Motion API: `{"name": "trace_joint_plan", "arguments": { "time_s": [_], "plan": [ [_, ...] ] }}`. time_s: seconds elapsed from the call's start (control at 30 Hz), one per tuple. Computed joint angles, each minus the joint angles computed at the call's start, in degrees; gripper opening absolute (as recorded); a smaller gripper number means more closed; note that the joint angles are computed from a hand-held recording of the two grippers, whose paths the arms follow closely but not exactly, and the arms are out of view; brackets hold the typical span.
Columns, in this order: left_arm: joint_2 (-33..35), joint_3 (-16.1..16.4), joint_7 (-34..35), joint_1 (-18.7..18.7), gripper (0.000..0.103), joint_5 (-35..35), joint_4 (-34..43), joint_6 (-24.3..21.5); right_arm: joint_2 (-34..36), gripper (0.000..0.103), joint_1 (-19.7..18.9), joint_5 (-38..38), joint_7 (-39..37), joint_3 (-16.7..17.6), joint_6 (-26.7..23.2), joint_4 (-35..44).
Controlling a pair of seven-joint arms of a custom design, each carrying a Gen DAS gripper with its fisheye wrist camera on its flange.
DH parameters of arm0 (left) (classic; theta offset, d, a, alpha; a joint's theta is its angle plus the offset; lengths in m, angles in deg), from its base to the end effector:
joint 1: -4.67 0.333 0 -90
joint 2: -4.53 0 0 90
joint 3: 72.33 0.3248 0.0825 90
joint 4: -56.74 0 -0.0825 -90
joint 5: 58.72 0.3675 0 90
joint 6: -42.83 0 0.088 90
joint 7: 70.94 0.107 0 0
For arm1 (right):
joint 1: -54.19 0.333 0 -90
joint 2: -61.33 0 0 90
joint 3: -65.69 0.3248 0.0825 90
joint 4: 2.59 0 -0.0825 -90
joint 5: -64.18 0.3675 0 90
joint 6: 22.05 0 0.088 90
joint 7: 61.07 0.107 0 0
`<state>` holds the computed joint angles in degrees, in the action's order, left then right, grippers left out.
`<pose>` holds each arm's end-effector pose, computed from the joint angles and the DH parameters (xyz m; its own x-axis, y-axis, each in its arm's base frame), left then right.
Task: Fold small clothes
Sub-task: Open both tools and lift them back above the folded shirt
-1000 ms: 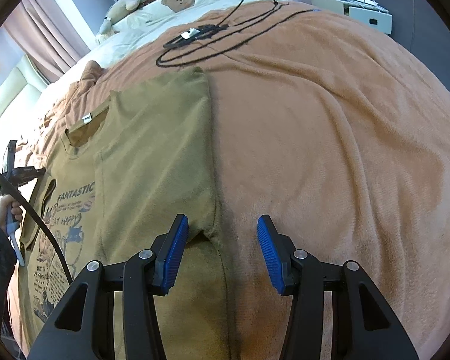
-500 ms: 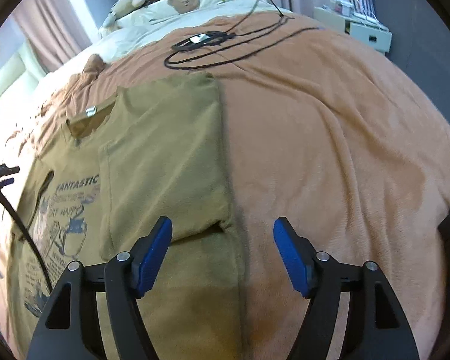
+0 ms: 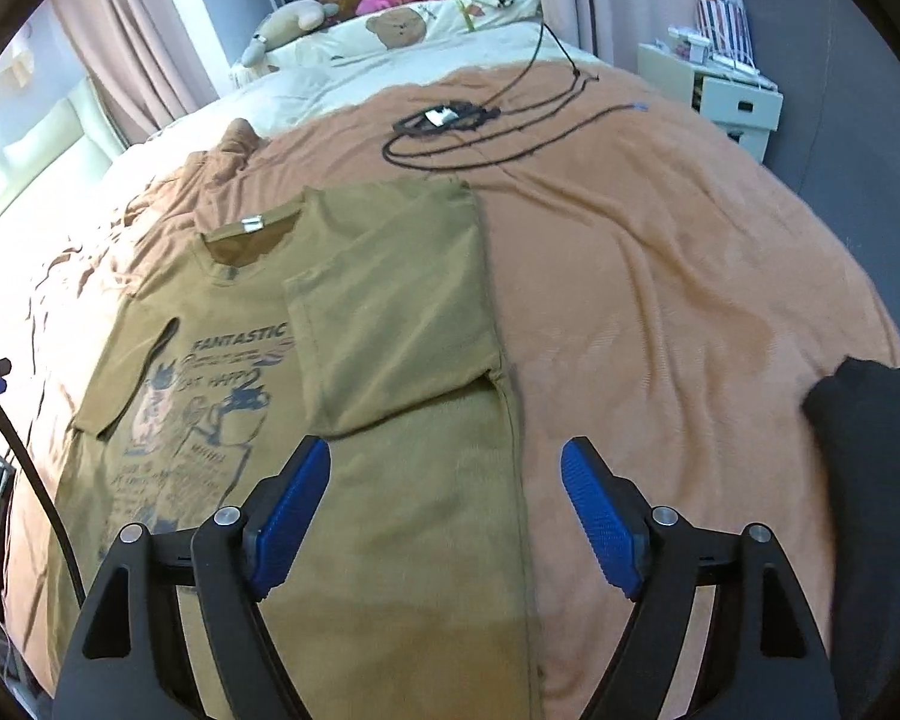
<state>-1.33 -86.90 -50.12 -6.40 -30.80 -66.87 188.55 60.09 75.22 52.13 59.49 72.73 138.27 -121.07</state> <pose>0.4830 -0.2426 0.5099 0.3438 -0.9192 0.1918 -0.7454 -0.3914 -0.5396 0.5042 0.2806 0.5456 0.1926 -0.9654 -0.1755 -0.7442 -0.0272 -0.6674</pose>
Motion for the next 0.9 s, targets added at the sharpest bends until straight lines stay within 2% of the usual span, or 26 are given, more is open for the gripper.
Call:
{"name": "trace_joint_plan", "arguments": {
  "time_s": [0.33,0.63,0.9],
  "plan": [
    [-15.06,-3.71,-2.86,-0.46,0.066,-3.87,-11.35,0.53,-13.84,0.078,-0.95,-0.28,-0.52,2.38,0.74,-10.66],
    [-30.06,-6.78,-4.13,-0.92,0.066,-9.31,-21.13,-1.56,-24.02,0.078,-4.00,-3.84,2.60,7.59,-0.13,-18.15],
    [-42.25,-9.02,-6.85,-3.37,0.066,-14.48,-28.05,-3.74,-32.34,0.078,-2.25,-2.65,1.90,8.59,0.62,-24.52]
  ]
}}
